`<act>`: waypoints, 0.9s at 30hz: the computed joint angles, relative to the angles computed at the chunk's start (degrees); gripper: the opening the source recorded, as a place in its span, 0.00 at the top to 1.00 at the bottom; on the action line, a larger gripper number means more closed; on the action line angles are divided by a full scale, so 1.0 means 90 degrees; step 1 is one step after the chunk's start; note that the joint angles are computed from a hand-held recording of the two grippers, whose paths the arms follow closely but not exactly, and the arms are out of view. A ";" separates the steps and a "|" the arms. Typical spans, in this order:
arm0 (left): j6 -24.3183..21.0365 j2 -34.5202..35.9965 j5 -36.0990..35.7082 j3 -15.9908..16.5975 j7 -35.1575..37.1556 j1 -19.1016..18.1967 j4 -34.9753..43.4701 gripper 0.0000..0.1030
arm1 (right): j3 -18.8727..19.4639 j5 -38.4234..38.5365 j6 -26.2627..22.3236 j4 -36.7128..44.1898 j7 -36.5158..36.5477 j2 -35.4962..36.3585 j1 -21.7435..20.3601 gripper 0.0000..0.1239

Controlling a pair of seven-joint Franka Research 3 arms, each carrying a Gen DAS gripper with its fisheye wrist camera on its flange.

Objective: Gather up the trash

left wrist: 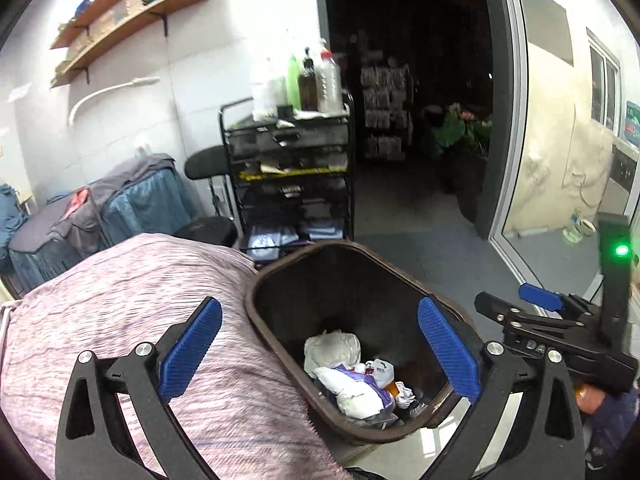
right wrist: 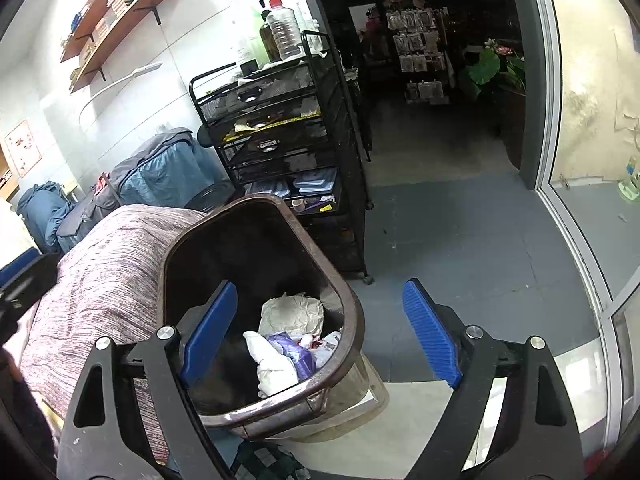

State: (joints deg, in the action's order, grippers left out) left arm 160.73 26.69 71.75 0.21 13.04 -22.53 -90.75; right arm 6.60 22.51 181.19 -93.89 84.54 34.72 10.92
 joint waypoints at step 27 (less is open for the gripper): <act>-0.2593 -0.3338 0.2448 -0.1320 -0.4649 0.0994 -0.4080 0.06 | 0.2425 -0.2706 0.2711 -0.1575 0.0385 -0.0550 -0.1195 0.22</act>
